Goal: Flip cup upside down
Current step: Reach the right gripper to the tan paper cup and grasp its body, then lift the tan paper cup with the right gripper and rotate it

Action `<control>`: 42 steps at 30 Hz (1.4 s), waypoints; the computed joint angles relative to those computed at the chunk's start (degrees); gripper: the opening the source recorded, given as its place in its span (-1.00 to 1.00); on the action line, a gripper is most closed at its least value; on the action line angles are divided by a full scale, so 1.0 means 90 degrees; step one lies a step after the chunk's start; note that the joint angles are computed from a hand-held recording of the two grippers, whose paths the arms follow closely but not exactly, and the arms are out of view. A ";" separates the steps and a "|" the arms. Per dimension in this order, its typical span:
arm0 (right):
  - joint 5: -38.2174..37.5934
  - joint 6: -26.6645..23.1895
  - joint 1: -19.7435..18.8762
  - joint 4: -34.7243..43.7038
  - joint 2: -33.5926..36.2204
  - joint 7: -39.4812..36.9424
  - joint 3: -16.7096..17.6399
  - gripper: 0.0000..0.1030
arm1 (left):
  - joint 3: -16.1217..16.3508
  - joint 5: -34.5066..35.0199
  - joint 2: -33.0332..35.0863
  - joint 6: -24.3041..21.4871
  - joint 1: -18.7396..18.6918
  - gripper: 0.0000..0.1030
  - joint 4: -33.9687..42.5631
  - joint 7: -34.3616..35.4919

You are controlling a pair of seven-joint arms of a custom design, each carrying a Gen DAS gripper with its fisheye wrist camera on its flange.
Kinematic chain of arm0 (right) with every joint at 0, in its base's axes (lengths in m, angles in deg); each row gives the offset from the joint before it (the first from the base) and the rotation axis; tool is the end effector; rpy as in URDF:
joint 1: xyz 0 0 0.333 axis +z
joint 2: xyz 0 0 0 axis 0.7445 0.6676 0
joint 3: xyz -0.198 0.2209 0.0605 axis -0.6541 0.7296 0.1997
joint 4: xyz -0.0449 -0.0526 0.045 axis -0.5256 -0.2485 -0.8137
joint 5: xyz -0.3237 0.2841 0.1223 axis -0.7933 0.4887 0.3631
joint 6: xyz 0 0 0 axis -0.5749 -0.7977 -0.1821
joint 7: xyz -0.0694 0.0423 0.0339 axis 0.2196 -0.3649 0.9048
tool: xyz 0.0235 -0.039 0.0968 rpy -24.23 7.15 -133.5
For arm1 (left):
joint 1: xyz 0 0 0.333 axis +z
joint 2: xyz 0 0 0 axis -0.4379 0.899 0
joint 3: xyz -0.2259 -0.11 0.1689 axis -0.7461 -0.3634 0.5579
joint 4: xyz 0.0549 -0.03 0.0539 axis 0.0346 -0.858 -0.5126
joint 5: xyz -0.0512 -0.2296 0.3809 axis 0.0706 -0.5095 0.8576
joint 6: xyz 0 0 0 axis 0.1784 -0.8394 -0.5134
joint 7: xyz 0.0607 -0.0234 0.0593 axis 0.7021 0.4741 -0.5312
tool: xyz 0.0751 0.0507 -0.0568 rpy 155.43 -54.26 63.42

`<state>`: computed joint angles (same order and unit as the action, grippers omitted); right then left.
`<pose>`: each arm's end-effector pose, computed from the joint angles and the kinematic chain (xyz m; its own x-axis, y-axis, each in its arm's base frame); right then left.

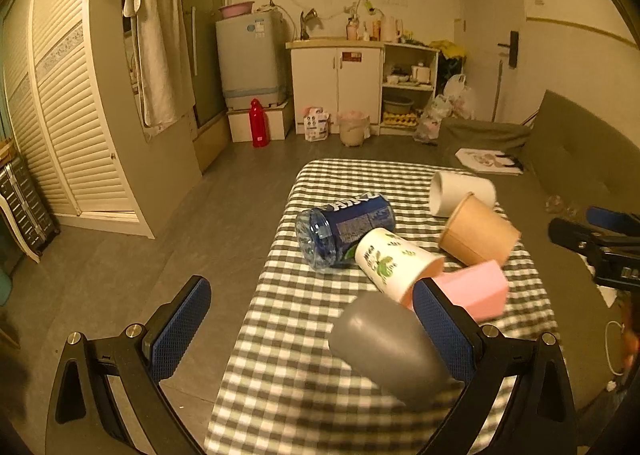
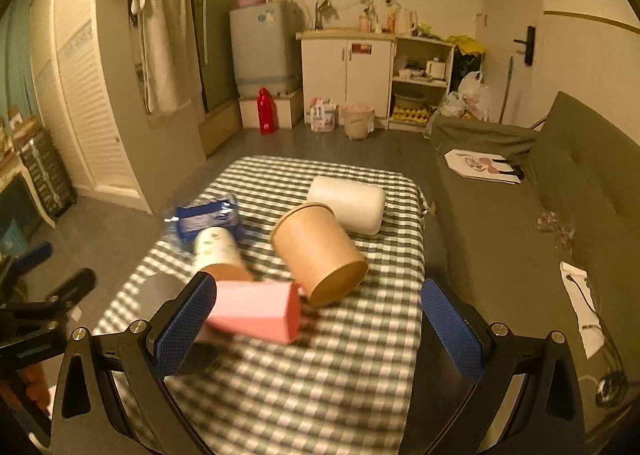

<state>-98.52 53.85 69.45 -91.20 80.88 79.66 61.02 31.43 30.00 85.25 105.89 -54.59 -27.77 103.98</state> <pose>0.5937 0.2956 0.4931 -0.2217 -0.9749 -0.0184 -0.6515 0.1621 -0.7411 0.6493 -0.4631 0.4755 -0.3453 -0.9373 -0.0474 -0.5683 0.2490 -0.7842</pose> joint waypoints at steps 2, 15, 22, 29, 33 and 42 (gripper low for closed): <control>0.0457 0.0141 -0.0112 0.0265 0.0357 -0.0547 -0.0084 0.99 | -0.0040 -0.0118 0.0281 -0.0185 0.0013 1.00 0.0378 0.0143; 0.3112 0.0148 -0.0145 0.2142 0.2345 -0.3659 -0.0537 0.97 | 0.0115 -0.0702 0.1537 -0.1012 -0.0163 1.00 0.2040 0.0730; 0.3603 -0.0079 0.0108 0.2367 0.2488 -0.4105 -0.0840 0.69 | 0.0148 -0.0863 0.1540 -0.1047 -0.0189 1.00 0.2094 0.0785; 0.2563 -0.0088 0.0503 0.1647 0.1467 -0.2839 -0.1098 0.68 | 0.0242 -0.0612 0.0907 -0.0742 -0.0250 1.00 0.1439 0.0420; 0.1924 -0.0430 0.0545 0.1213 0.0740 -0.1974 -0.0831 0.68 | 0.0223 -0.0373 0.0297 -0.0384 -0.0208 1.00 0.0699 0.0006; 0.0933 -0.1413 0.0550 0.0270 -0.0529 0.0287 0.0300 0.68 | 0.0071 0.0538 -0.1248 0.0554 0.0076 1.00 -0.1397 -0.0832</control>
